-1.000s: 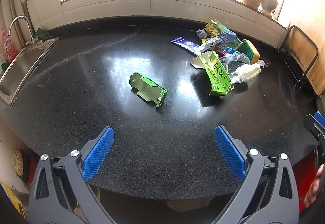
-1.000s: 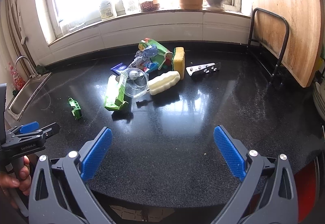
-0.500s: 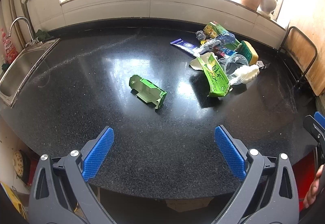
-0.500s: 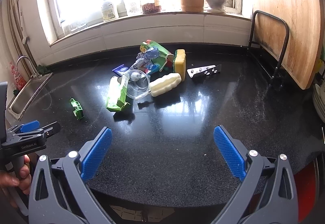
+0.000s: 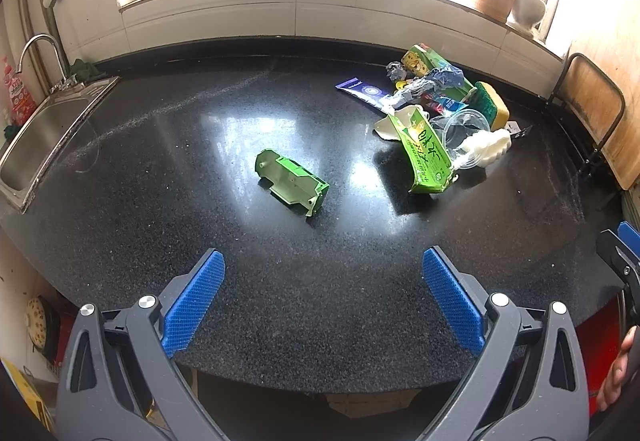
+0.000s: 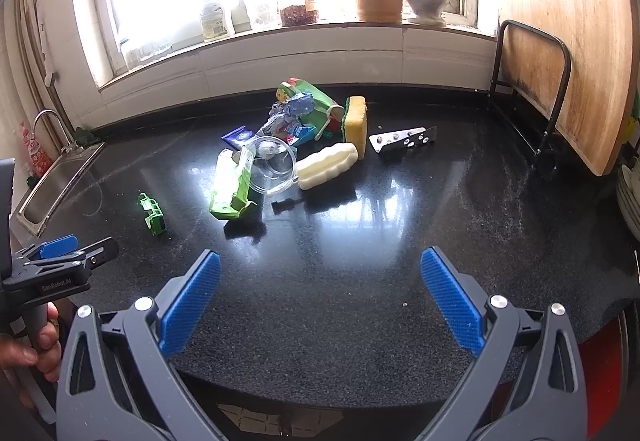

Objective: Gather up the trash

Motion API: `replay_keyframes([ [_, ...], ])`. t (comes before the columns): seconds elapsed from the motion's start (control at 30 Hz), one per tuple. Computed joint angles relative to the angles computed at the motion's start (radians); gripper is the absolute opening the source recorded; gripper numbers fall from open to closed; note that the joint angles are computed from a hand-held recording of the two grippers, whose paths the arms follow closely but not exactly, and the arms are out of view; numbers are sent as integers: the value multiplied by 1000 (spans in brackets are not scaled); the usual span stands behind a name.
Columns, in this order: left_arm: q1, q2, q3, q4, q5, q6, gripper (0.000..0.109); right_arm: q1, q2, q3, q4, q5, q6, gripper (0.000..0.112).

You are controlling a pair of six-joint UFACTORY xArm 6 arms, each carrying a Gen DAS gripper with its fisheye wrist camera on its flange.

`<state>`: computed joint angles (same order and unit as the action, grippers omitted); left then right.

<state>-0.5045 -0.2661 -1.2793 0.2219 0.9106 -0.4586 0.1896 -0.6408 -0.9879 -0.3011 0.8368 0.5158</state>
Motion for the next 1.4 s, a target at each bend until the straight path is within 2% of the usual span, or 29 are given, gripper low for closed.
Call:
replay_keyframes([
  [0.33, 33, 42, -23, -52, -2, 30, 96, -36, 36, -11, 59, -29, -71, 97],
  [0.47, 63, 103, -62, -83, -7, 51, 96, -57, 100, -51, 97, -75, -153, 97],
  [0.6, 80, 211, -148, -43, 13, 22, 96, -68, 213, -126, 106, -121, -242, 97],
  [0.7, 90, 288, -214, -26, 29, 1, 96, -80, 309, -201, 123, -129, -300, 90],
  [0.8, 96, 353, -272, -8, 44, -19, 96, -93, 432, -307, 159, -117, -368, 89],
  [0.9, 105, 403, -318, -14, 67, -34, 96, -94, 526, -388, 131, -106, -394, 85],
  [1.07, 109, 454, -354, -11, 70, -52, 95, -91, 665, -508, 97, -51, -403, 68],
  [1.1, 106, 456, -354, 6, 67, -62, 91, -89, 691, -531, 91, -46, -403, 64],
  [1.13, 105, 463, -361, 18, 64, -68, 85, -87, 705, -542, 76, -42, -395, 49],
  [1.17, 103, 466, -366, 27, 62, -72, 81, -85, 715, -548, 67, -39, -389, 26],
  [1.2, 103, 466, -367, 29, 58, -70, 71, -84, 724, -557, 72, -29, -392, 16],
  [1.23, 103, 462, -363, 26, 52, -67, 55, -86, 730, -562, 94, -26, -398, 9],
  [1.3, 108, 448, -347, -15, 25, -35, 40, -87, 726, -560, 105, -25, -400, 6],
  [1.4, 114, 426, -319, -49, 5, -10, 34, -81, 678, -520, 95, -57, -381, 5],
])
